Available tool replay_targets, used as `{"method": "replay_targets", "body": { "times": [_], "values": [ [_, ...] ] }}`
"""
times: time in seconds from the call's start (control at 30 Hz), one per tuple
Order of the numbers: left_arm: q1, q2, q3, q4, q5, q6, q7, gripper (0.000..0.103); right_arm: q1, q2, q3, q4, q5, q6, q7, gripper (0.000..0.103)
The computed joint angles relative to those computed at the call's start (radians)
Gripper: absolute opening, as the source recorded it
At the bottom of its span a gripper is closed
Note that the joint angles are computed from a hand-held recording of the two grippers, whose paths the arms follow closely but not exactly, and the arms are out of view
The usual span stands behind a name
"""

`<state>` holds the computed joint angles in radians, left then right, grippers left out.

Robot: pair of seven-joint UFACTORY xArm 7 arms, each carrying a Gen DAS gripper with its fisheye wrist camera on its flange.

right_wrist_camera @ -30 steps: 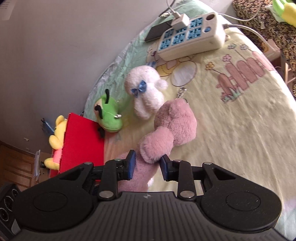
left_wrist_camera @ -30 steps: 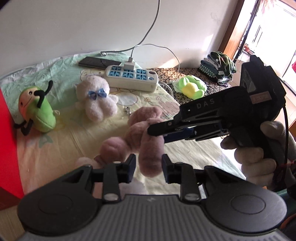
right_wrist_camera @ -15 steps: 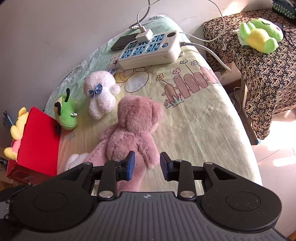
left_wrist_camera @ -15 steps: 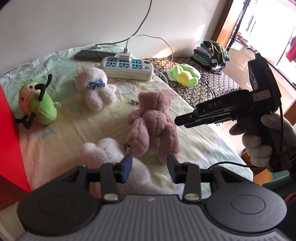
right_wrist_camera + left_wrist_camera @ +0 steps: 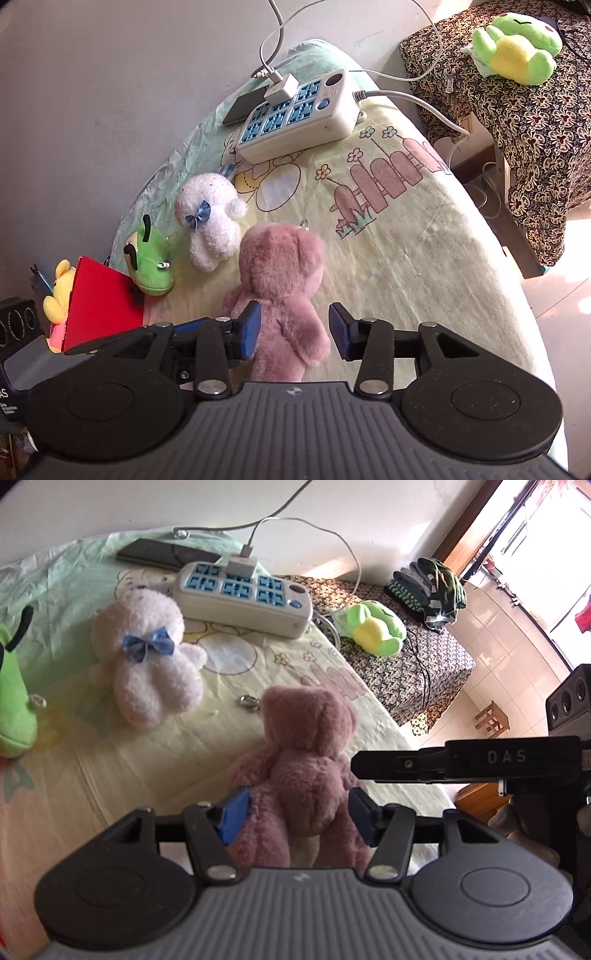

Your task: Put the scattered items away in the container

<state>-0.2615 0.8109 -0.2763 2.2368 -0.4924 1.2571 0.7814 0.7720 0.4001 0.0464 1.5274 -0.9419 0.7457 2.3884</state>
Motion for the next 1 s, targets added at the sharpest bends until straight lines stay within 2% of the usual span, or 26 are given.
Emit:
{"method": "replay_targets", "body": {
  "times": [0.13, 0.2, 0.33, 0.4, 0.47, 0.57, 0.67, 0.8, 0.83, 0.87, 0.93, 1.0],
  "values": [
    [0.001, 0.008, -0.003, 0.005, -0.002, 0.033, -0.013, 0.058, -0.018, 0.010, -0.009, -0.027, -0.004, -0.090, 0.031, 0.048],
    [0.001, -0.035, 0.002, -0.070, 0.000, -0.012, 0.011, 0.059, -0.021, 0.021, -0.018, -0.028, -0.009, -0.131, 0.047, 0.048],
    [0.003, -0.037, 0.002, -0.075, -0.011, -0.015, -0.013, 0.059, -0.022, 0.029, -0.024, -0.010, 0.010, -0.126, -0.015, 0.043],
    [0.007, -0.035, -0.003, -0.065, -0.014, 0.005, -0.012, 0.059, -0.024, 0.018, -0.038, -0.036, 0.000, -0.165, 0.010, 0.045],
    [0.013, -0.050, -0.009, -0.088, -0.022, 0.019, 0.002, 0.058, -0.017, 0.011, -0.048, -0.048, -0.011, -0.161, 0.049, 0.050],
    [0.013, -0.141, -0.005, -0.248, -0.032, -0.094, 0.068, 0.060, -0.022, 0.016, -0.046, -0.050, -0.022, -0.168, 0.055, 0.053],
    [0.011, -0.123, -0.001, -0.218, -0.039, -0.074, 0.031, 0.060, -0.020, 0.019, -0.051, -0.054, -0.036, -0.185, 0.075, 0.053],
    [0.020, -0.157, -0.007, -0.255, -0.052, -0.100, 0.053, 0.044, -0.010, 0.004, -0.063, -0.076, -0.087, -0.202, 0.165, 0.042],
    [0.031, -0.158, -0.015, -0.252, -0.067, -0.081, 0.064, 0.025, -0.009, 0.000, -0.056, -0.074, -0.089, -0.186, 0.156, 0.038],
    [0.036, -0.167, -0.019, -0.256, -0.079, -0.069, 0.065, 0.025, -0.009, -0.004, -0.052, -0.073, -0.095, -0.177, 0.156, 0.035],
    [0.035, -0.211, -0.017, -0.309, -0.090, -0.106, 0.096, 0.024, -0.003, -0.015, -0.047, -0.075, -0.117, -0.156, 0.182, 0.025],
    [0.029, -0.227, -0.011, -0.327, -0.086, -0.105, 0.111, 0.024, -0.010, -0.018, -0.032, -0.071, -0.118, -0.146, 0.181, 0.023]
  ]
}}
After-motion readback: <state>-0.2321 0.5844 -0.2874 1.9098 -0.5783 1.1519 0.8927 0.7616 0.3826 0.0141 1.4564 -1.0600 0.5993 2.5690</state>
